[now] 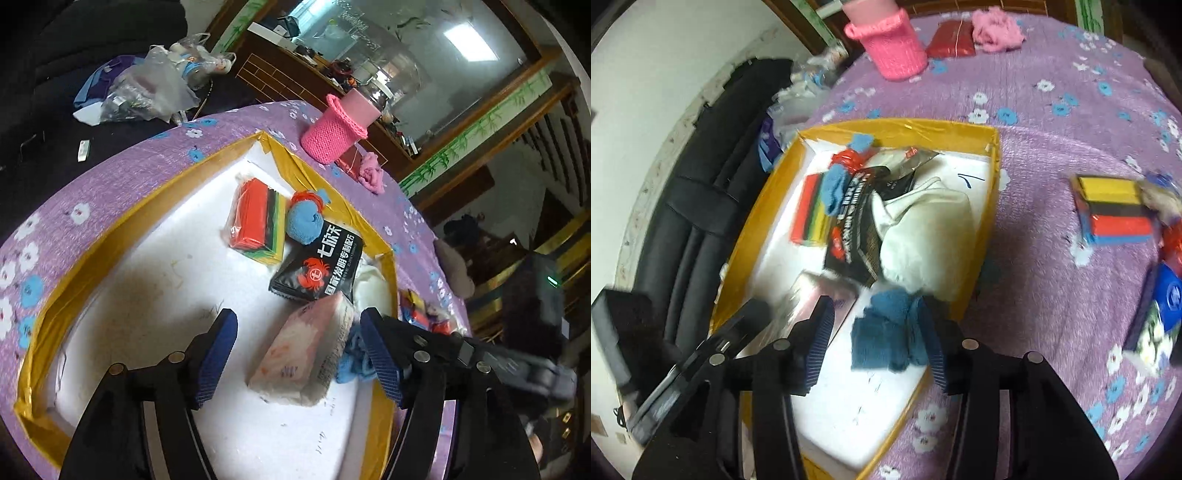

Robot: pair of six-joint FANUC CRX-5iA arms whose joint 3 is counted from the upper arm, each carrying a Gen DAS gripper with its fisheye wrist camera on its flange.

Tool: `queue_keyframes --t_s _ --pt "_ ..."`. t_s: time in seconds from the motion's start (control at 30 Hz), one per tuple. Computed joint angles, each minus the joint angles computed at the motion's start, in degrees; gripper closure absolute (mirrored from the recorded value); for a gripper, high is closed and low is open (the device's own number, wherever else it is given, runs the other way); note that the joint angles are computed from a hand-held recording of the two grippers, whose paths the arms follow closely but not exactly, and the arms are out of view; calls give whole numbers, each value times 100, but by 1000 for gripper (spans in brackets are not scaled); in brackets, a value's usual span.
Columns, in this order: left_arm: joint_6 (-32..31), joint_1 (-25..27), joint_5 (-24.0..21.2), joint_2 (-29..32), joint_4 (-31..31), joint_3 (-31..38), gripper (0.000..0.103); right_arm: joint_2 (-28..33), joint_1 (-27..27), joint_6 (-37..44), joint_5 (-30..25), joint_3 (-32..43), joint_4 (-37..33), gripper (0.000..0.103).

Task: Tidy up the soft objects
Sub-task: 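Carry the pink tissue pack to the box with left while right grasps blue knitted item, then grasp the blue Vinda tissue pack with left while right grasps the beige Face booklet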

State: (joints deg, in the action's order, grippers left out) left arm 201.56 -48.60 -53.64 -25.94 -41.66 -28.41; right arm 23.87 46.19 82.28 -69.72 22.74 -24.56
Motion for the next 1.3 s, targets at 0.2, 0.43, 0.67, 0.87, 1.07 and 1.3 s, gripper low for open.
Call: queue_keyframes --t_s 0.2,0.43,0.67,0.87,1.07,1.3 --pt "-325 89 104 87 443 58 33 175 133 -559 420 168 699 57" --pt "-2037 1355 1111 278 2131 -217 32 -808 -277 -335 1005 -610 584 57" --pt "-295 -254 -958 755 65 1044 22 -2058 -996 -663 1777 -1801 1344 54" --pt "-613 -990 -1437 1304 -605 1828 17 -2267 -1759 -1121 2082 -2281 1558 43" --pt "-1818 -506 -486 1939 291 2156 17 -1962 -2162 -662 1871 -2231 832 43" --pt "-3957 -2 -357 3308 1491 3270 17 -1963 -2395 -162 2103 -2393 534 43"
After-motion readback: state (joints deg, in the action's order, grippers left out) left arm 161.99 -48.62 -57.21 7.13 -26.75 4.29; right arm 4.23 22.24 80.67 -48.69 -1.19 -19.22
